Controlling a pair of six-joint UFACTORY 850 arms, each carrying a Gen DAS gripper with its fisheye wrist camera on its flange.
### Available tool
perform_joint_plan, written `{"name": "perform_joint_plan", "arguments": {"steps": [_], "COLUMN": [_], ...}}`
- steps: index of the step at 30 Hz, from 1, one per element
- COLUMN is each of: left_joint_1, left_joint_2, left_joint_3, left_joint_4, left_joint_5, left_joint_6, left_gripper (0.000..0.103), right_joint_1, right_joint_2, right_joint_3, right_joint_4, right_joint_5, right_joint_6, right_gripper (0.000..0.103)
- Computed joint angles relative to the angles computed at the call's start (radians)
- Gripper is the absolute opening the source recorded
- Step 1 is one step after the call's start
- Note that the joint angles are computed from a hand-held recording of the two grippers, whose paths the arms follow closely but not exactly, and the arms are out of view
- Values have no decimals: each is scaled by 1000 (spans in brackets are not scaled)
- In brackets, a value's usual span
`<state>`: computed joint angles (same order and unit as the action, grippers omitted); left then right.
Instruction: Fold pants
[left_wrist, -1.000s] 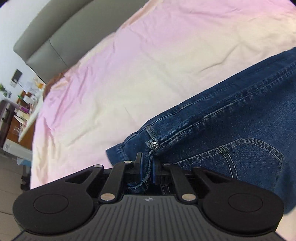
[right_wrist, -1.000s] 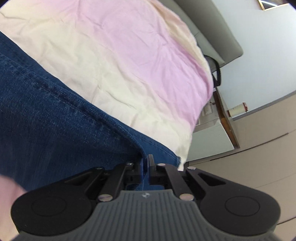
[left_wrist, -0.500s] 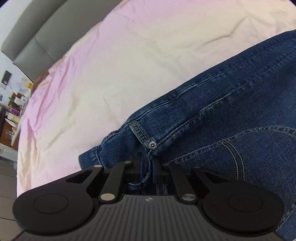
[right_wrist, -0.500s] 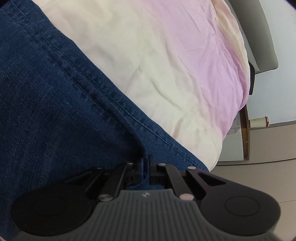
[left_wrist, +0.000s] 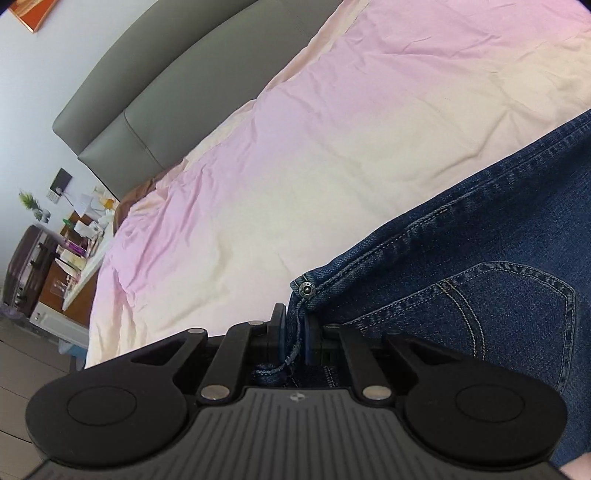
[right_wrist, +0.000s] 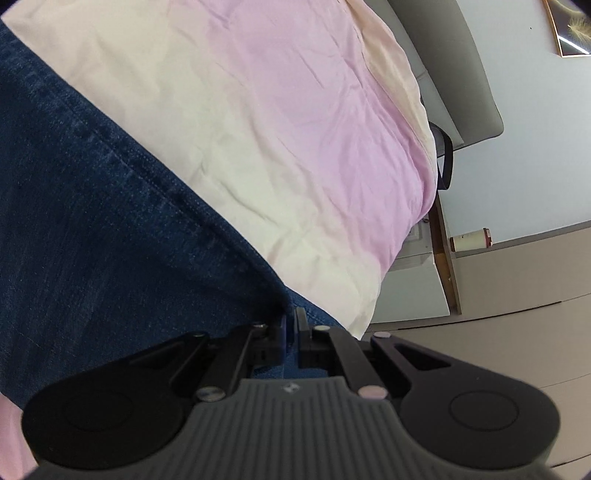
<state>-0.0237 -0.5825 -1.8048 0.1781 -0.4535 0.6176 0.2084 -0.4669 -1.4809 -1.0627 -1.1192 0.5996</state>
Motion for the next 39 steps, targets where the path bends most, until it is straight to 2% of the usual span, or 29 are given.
{"name": "perform_joint_plan", "arguments": {"steps": [6, 9, 18, 20, 21, 22, 23, 24, 25, 29, 32, 39], "left_joint_1": [-35, -46, -42, -34, -28, -21, -8, 8, 24, 80, 121, 229], "left_joint_2": [-113, -173, -209, -190, -179, -164, -161, -161, -161, -139, -96, -39], "left_joint_3": [-103, -153, -159, -135, -126, -114, -128, -153, -179, -231, -204, -150], "left_joint_4": [96, 134, 139, 126, 109, 89, 29, -58, -116, -221, -231, -306], "left_joint_5": [-30, -81, -74, -46, -32, -19, -33, -63, -101, -234, -288, -427], "left_joint_6": [-76, -108, -77, -44, -19, -8, 23, 66, 80, 80, 47, 32], "left_gripper": [11, 11, 13, 25, 40, 64, 75, 83, 83, 82, 81, 73], "right_joint_1": [-23, -31, -51, -48, -47, -46, -45, -42, -39, -17, 4, 112], "right_joint_2": [-87, -135, -212, -210, -206, -197, -185, -172, -156, -80, -13, 151], "right_joint_3": [-87, -116, -137, -125, -121, -113, -99, -89, -77, -16, 26, 145], "right_joint_4": [16, 5, 15, -11, -16, -21, -29, -25, -21, -42, 13, 256], "right_joint_5": [-22, -15, 23, 27, 29, 35, 46, 53, 60, 70, 96, 283], "right_joint_6": [21, 26, -10, 19, 31, 41, 48, 44, 42, 97, 144, 265], "right_gripper": [0, 0, 0, 0, 0, 1, 11, 42, 62, 62, 63, 63]}}
